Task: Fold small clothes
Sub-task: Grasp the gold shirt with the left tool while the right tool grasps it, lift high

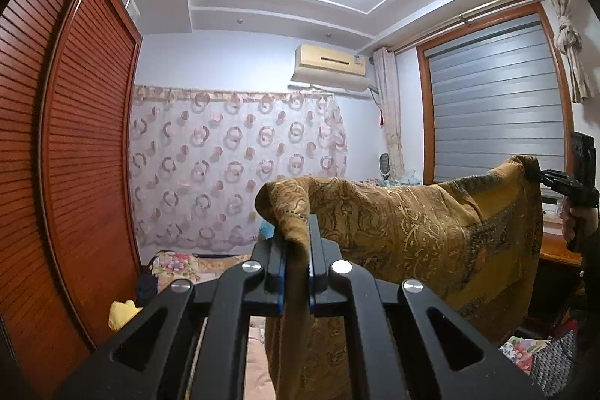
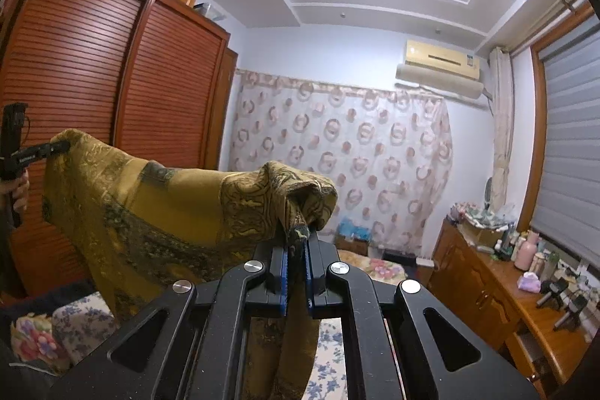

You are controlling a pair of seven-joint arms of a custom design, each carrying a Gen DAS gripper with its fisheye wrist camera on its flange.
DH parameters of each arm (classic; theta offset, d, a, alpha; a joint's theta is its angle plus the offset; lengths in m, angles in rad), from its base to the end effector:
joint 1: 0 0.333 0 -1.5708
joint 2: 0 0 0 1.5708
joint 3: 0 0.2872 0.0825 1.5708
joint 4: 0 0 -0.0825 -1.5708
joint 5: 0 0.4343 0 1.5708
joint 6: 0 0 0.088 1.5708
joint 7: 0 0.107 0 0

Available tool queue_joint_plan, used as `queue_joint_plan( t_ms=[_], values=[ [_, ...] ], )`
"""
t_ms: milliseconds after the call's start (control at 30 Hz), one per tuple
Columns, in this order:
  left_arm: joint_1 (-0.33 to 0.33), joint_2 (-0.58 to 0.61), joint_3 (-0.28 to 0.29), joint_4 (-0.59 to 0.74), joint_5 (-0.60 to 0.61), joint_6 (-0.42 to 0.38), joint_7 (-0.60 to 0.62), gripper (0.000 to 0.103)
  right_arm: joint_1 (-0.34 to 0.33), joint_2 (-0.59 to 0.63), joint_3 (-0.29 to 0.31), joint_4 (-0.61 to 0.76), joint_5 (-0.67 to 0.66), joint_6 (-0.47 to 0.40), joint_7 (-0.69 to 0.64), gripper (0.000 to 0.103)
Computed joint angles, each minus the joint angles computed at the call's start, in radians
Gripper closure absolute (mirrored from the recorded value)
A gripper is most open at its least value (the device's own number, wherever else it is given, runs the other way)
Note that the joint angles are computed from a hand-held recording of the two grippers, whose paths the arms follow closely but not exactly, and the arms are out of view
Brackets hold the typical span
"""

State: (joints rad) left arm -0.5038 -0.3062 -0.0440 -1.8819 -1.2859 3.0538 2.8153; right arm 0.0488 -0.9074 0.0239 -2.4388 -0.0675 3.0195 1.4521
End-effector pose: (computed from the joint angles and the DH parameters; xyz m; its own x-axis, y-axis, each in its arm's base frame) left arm 0.4989 -0.2213 0.7343 -0.5878 -0.8084 0.0296 -0.0424 -0.0058 -0.9991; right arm 0.3676 0.0363 0.7529 0.0693 -0.9767 0.2031 -0.0695 -0.2079 -0.9757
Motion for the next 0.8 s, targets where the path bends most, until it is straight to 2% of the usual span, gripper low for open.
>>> queue_joint_plan(
  t_ms=[167, 367, 467, 533, 600, 633, 700, 800],
  values=[
    [-0.018, -0.005, 0.004, 0.022, -0.051, 0.024, 0.076, 0.098, 0.004, -0.023, 0.004, 0.000, -0.004, 0.004, -0.011, 0.099],
    [0.040, 0.070, -0.031, 0.065, 0.098, 0.020, -0.064, 0.098, -0.009, 0.033, 0.002, 0.046, -0.007, -0.008, -0.014, 0.099],
    [0.086, 0.159, -0.055, 0.111, 0.222, -0.001, -0.187, 0.098, -0.020, 0.112, -0.001, 0.080, -0.012, -0.025, -0.019, 0.099],
    [0.129, 0.247, -0.087, 0.161, 0.335, -0.011, -0.299, 0.098, -0.008, 0.206, -0.029, 0.114, -0.007, -0.032, -0.035, 0.099],
    [0.161, 0.357, -0.110, 0.223, 0.511, -0.015, -0.457, 0.098, -0.004, 0.294, -0.052, 0.146, 0.002, -0.036, -0.047, 0.099],
    [0.160, 0.430, -0.101, 0.272, 0.629, -0.030, -0.561, 0.098, 0.005, 0.335, -0.068, 0.159, 0.012, -0.035, -0.056, 0.099],
    [0.146, 0.531, -0.077, 0.358, 0.769, -0.077, -0.696, 0.098, 0.023, 0.456, -0.106, 0.207, 0.039, -0.029, -0.081, 0.099],
    [0.116, 0.700, -0.039, 0.534, 0.919, -0.173, -0.852, 0.098, 0.048, 0.625, -0.155, 0.305, 0.110, -0.058, -0.126, 0.099]
  ],
)
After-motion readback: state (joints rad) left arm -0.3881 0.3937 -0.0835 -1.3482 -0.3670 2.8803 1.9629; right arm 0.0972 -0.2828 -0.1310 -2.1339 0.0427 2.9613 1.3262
